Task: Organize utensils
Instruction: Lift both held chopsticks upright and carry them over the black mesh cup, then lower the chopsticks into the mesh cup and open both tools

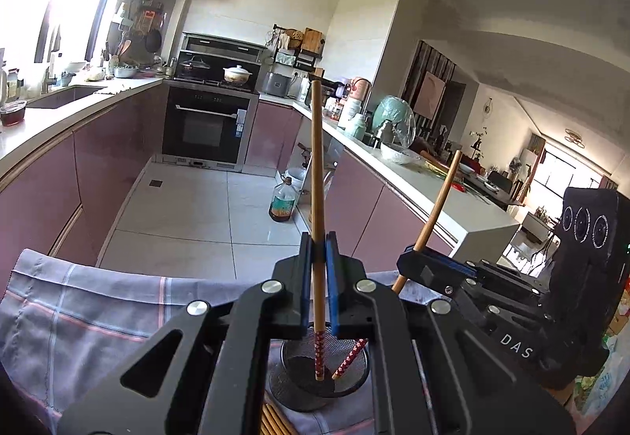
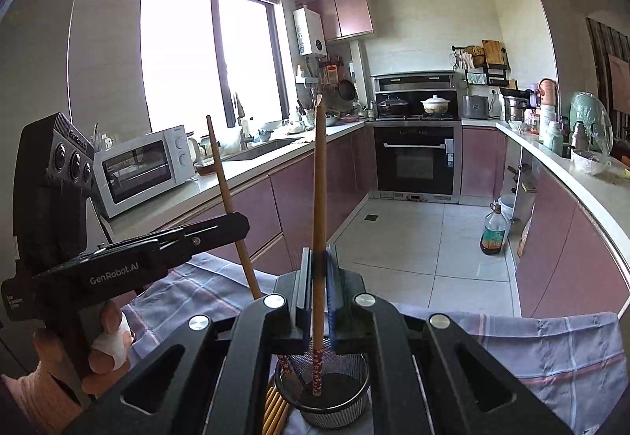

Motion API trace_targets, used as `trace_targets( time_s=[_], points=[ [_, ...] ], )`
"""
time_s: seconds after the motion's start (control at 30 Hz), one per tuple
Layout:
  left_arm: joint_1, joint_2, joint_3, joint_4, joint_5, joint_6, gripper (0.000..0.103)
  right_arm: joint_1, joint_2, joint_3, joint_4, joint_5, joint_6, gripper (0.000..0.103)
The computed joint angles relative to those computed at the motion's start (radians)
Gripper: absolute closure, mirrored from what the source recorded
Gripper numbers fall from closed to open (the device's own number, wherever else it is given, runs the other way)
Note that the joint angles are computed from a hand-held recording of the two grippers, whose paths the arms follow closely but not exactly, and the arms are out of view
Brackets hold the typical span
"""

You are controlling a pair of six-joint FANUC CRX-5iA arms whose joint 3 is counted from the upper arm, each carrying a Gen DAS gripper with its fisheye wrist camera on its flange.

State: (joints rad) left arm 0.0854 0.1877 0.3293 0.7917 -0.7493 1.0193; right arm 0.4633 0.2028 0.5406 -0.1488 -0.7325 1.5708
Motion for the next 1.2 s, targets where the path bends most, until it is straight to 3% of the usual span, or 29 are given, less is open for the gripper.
trace_targets(
  time_s=[0.33,0.67,0.83,1.2],
  points=[
    [-0.023,0.126,0.096,-0.144,-0.053,0.100,0.096,-0.005,0.073,0.060,-0.008,-0.100,-0.032,0.098],
    [-0.037,0.222,0.175,-0.211,-0.093,0.120,0.094,-0.018,0.140,0.133,-0.008,-0.183,-0.065,0.095],
    [-0.021,0.199,0.122,-0.197,-0.072,0.085,0.086,-0.027,0.152,0.138,-0.001,-0.184,-0.094,0.079],
    [0.010,0.064,-0.049,-0.190,0.029,0.033,0.066,-0.021,0.057,0.009,-0.002,-0.109,-0.067,0.072]
  ],
)
